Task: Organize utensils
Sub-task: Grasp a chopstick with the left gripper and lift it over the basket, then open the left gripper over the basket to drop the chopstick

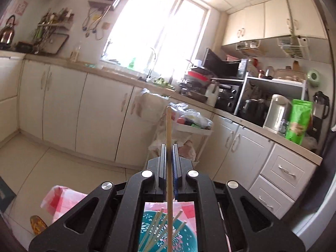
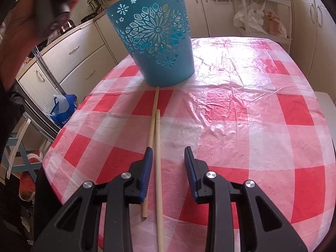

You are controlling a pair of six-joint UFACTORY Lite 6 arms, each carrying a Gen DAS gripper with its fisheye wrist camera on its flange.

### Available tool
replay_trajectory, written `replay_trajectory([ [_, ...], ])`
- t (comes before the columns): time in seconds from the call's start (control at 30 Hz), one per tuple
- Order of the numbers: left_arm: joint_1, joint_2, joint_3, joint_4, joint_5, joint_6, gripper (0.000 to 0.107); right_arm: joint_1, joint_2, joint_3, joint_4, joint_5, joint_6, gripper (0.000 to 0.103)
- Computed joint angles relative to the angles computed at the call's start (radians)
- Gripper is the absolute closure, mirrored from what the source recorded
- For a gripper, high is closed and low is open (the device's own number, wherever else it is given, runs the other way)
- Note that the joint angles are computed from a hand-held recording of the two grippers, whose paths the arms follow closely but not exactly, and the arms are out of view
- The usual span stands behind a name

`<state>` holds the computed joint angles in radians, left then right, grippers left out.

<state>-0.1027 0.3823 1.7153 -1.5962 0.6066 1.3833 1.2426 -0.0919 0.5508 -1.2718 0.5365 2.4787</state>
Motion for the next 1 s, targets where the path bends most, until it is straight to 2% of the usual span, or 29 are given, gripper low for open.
replay_trajectory([
  [0.13,-0.056,0.018,-0.045,-0.069,-0.077,0.107,0.102,-0.001,-0.011,-0.017,-0.041,-0.005,0.043,0.071],
  [0.23,-0.070,0.019,-0.094,-0.098,-0.099,0.178,0.102,0.002,-0.011,-0.019,-0.052,-0.003,0.061,0.071],
  [0.43,-0.037,-0.020,-0.201,-0.132,-0.091,0.269,0.102,-0.003,-0.016,-0.023,-0.060,-0.012,0.067,0.069],
  [0.6,0.018,-0.081,-0.274,-0.051,-0.041,0.225,0.100,-0.026,-0.054,-0.050,-0.074,-0.050,0.093,0.069],
  [0.7,0.079,-0.156,-0.354,-0.007,0.007,0.187,0.083,-0.020,-0.085,-0.063,-0.021,-0.043,0.047,0.069],
  [0.77,0.146,-0.237,-0.444,0.006,0.058,0.170,0.068,0.000,-0.102,-0.066,0.025,-0.021,-0.001,0.069],
  [0.9,0.271,-0.399,-0.655,0.129,0.157,0.147,0.060,0.026,-0.098,-0.050,0.105,0.008,-0.100,0.069],
  [1.0,0.278,-0.440,-0.779,0.220,0.146,0.165,0.058,0.022,-0.052,-0.015,0.132,0.007,-0.158,0.069],
])
